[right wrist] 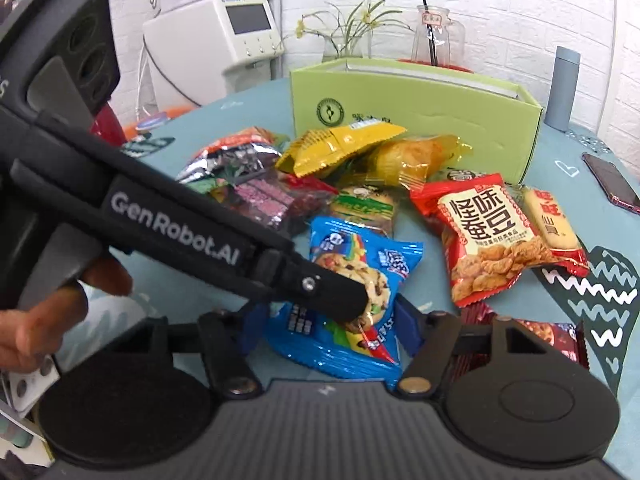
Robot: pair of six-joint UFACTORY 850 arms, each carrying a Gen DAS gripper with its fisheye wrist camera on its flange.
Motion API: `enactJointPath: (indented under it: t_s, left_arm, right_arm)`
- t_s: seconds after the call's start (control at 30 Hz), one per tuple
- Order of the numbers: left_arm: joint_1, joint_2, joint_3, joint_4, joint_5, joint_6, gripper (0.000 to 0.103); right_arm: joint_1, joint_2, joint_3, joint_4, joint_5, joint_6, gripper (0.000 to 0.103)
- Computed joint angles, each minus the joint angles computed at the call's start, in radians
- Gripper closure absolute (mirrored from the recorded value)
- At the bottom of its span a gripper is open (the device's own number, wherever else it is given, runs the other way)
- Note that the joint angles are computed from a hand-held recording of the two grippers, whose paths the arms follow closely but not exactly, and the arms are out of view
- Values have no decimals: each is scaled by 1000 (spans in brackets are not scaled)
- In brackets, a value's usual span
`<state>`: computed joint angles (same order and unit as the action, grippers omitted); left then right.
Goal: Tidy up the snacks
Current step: 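Grasp the blue cookie packet with the left gripper and lift, then release the blue cookie packet into the green box with the left gripper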
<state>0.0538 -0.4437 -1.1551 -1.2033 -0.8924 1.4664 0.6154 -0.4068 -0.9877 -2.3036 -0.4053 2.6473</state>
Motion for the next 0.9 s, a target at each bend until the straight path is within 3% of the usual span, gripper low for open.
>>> enactJointPath:
  t_s: [0.17,0.33,0.43,0.6,0.77,0.8,0.9]
  left_arm:
    - [8,46,-14,-60,-25,47,90]
    - [-35,-11,-185,-116,-11,62,90]
    - [-73,-92,-343,-106,25,6,90]
    - [-137,-286,-654,15,90,-170,90]
    - [-173,-518,-993,203,67,-398,90]
    - [-176,-558,-1048,227,55,-429,87]
    - [-184,-616,-1126,272,73,-483,57]
  right_arm:
    - [-4,47,-1,-11,-60,-48,34]
    - [-84,15,-118,-61,-66,-139,33]
    - [-144,-40,-231,-72,-26,-199,33]
    - [-249,-175,-445,-116,122,-198,33]
    - [-310,-303,-611,-48,247,-279,32]
    - [-323,-324,-637,-89,279,-235,31]
    - [-344,-346,-661,-278,296,-23,28]
